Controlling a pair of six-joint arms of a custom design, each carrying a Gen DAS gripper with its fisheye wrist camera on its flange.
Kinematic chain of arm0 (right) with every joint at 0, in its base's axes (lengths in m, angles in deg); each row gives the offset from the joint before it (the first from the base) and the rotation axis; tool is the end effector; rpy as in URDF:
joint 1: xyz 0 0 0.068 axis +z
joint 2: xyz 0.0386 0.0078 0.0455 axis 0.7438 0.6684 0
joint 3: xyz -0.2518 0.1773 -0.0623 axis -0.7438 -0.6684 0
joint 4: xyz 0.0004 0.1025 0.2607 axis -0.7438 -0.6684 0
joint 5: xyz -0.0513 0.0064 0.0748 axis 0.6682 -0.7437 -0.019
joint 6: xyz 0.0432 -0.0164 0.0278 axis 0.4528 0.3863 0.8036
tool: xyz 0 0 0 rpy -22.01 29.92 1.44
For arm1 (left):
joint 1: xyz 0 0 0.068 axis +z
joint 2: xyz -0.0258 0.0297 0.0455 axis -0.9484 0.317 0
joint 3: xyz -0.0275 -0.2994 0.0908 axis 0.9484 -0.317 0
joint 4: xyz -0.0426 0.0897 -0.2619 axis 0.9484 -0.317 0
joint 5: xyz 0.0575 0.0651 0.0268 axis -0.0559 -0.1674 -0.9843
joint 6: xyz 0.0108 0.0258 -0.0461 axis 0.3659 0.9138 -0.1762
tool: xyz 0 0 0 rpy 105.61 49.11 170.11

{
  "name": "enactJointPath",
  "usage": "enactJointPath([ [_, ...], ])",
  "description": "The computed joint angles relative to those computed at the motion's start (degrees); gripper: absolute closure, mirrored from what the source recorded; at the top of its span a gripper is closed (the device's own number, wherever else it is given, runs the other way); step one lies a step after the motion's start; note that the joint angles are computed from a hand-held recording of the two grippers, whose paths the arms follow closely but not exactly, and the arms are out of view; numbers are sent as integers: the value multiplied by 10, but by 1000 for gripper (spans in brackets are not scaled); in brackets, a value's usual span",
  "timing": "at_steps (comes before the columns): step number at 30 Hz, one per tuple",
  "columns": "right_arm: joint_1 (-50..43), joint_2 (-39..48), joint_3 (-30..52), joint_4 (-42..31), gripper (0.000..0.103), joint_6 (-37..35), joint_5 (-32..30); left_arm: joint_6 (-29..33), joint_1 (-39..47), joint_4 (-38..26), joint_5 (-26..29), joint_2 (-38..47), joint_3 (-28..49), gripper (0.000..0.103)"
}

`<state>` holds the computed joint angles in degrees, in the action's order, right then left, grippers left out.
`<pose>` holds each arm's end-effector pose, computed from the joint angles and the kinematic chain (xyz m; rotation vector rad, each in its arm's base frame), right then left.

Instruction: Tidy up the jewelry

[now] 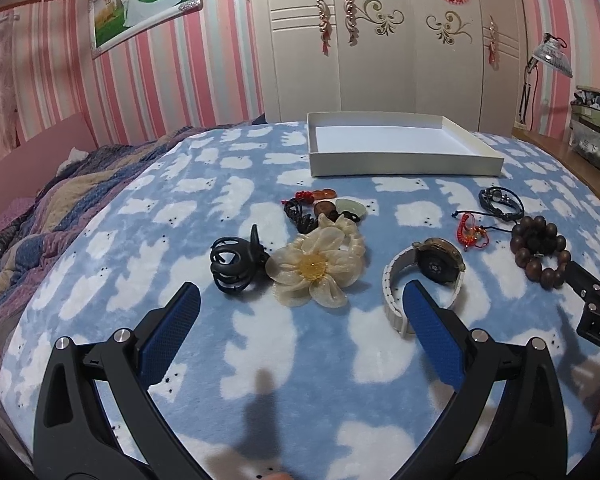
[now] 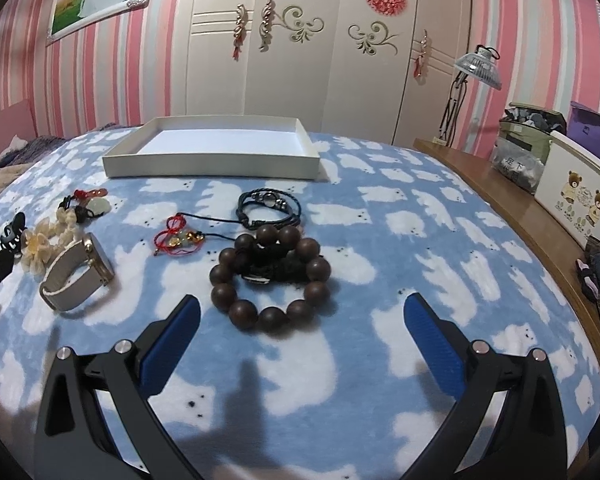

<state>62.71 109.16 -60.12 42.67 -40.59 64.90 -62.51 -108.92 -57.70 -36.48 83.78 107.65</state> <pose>0.2617 0.0510 0.1110 0.2621 2.1340 -0.2587 0.2698 -0.1817 0.1317 0.0169 2.1930 0.1048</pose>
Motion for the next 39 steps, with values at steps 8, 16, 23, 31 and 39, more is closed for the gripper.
enactJointPath([
  [8,-2,3,9,-19,2,4,8,-27,38,-31,68,3,9,3],
  [16,-19,6,11,-21,2,3,-28,-15,36,-27,80,8,11,3],
  [23,-16,4,16,-34,2,-2,-34,-10,55,-25,128,8,16,3],
  [31,-44,-14,60,-96,2,-18,-91,18,64,-82,132,10,61,3],
  [39,-76,-18,141,-203,2,-24,-156,44,105,-182,196,2,141,3],
])
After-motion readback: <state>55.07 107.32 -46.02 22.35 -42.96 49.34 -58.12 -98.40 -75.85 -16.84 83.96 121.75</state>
